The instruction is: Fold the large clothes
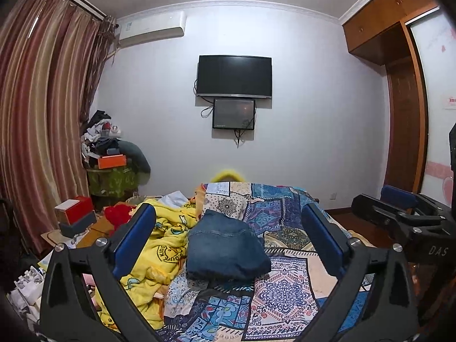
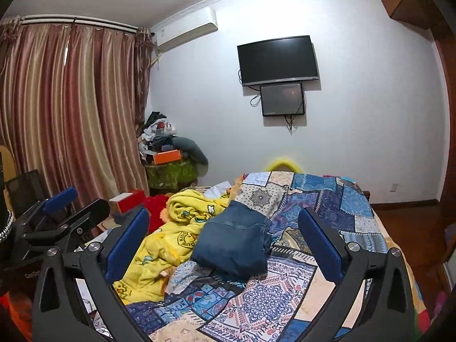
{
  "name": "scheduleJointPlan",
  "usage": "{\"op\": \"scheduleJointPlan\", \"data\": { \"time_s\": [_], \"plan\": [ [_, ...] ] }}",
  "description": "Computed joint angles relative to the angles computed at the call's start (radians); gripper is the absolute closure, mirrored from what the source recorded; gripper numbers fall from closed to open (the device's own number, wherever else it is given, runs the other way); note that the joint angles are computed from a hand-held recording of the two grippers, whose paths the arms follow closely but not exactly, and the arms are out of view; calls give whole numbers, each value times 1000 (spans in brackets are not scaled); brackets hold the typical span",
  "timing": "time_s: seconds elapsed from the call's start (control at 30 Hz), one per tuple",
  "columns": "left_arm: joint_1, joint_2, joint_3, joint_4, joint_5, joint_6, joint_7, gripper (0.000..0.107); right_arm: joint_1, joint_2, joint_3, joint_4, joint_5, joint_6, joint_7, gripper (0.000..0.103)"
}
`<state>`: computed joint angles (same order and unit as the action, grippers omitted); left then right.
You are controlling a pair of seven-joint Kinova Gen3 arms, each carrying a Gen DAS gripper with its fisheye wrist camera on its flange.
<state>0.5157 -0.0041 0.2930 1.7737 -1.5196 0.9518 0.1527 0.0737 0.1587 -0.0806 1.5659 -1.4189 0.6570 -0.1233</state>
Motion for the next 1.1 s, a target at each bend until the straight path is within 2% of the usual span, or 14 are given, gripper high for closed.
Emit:
{"op": "scheduleJointPlan", "data": {
  "time_s": [0.73, 1.1],
  "plan": [
    [4, 30, -26, -16, 30, -11, -24, 5, -7, -12, 3, -3, 62, -24, -67, 0],
    [9, 33, -32, -20, 29, -14, -36, 5, -4, -19, 0, 7, 40, -40, -40, 0]
  ]
}}
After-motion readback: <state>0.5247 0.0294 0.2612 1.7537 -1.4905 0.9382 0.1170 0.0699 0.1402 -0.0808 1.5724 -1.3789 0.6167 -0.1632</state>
